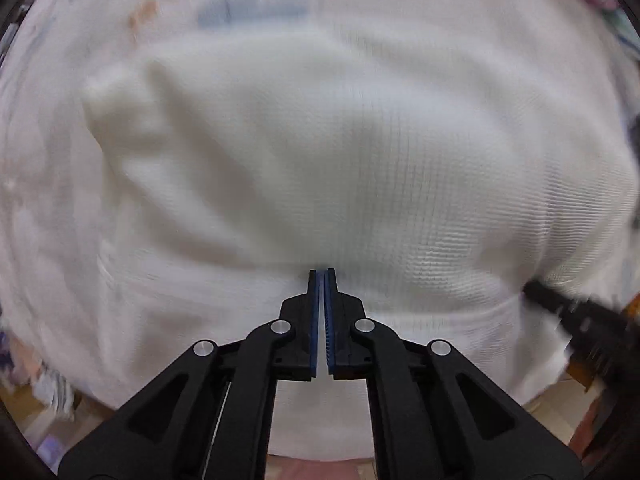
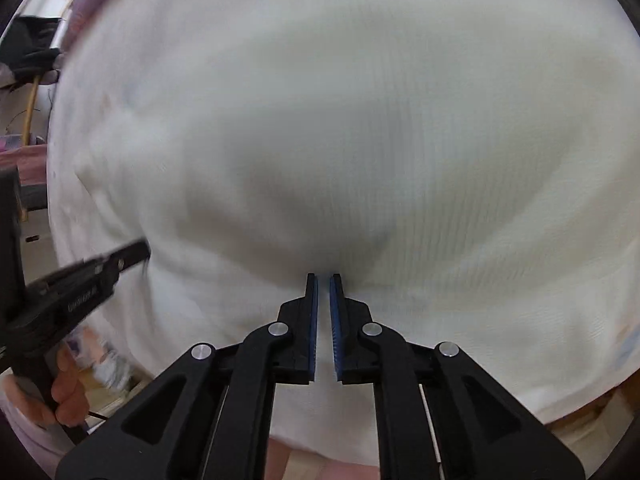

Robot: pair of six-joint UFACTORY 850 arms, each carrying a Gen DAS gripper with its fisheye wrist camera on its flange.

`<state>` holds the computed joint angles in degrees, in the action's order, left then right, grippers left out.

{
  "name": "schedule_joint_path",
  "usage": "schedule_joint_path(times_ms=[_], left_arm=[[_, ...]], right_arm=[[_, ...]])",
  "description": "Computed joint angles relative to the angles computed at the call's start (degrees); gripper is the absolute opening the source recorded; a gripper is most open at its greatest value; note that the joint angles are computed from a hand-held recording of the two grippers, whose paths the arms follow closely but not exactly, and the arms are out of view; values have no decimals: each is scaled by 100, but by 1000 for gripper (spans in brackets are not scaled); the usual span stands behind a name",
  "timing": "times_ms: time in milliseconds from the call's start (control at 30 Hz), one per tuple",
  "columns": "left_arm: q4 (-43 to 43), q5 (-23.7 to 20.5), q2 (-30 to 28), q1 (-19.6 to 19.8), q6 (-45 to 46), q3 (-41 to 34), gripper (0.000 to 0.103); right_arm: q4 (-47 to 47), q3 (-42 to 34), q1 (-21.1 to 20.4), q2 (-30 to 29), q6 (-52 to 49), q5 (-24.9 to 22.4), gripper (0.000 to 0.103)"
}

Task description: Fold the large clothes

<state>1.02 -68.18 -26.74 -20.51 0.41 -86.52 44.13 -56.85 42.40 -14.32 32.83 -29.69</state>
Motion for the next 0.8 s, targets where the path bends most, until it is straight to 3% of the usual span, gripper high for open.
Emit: schedule_joint_path(times_ms=[67,200,267,300,367,500,567,600,700,800], left_arm=[[-138,186,267,90,194,306,3],[422,-214,736,464,37,900,3],[750,-413,902,603,-119,1144,3],[745,-567,985,697,-189,1219,3],[480,-621,1081,754,-259,1179,4],[-347,-310,1237,530,-67,1056,5],[-384,-146,1204,217,7,1092,14],[-337,-89,1197,115,-56,1138,13],[-117,97,1263,-101,-233,1388,13],[-89,107,1510,-120,39,1647,13]], right_arm=[[534,456,146,302,-480,164,1],[106,1054,309,907,485,-331,0],[-10,1130,298,1044,842,-729,0],[-286,1041,304,1087,1053,-970,7],[-401,823,293,1129,1010,-902,7],[443,20,100,537,-75,-306,14],[410,-455,99,91,-236,-244,24],[298,-712,122,-189,-177,-282,35],[618,-753,272,-478,-324,-480,39],[1506,-83,606,-121,-771,-358,37]])
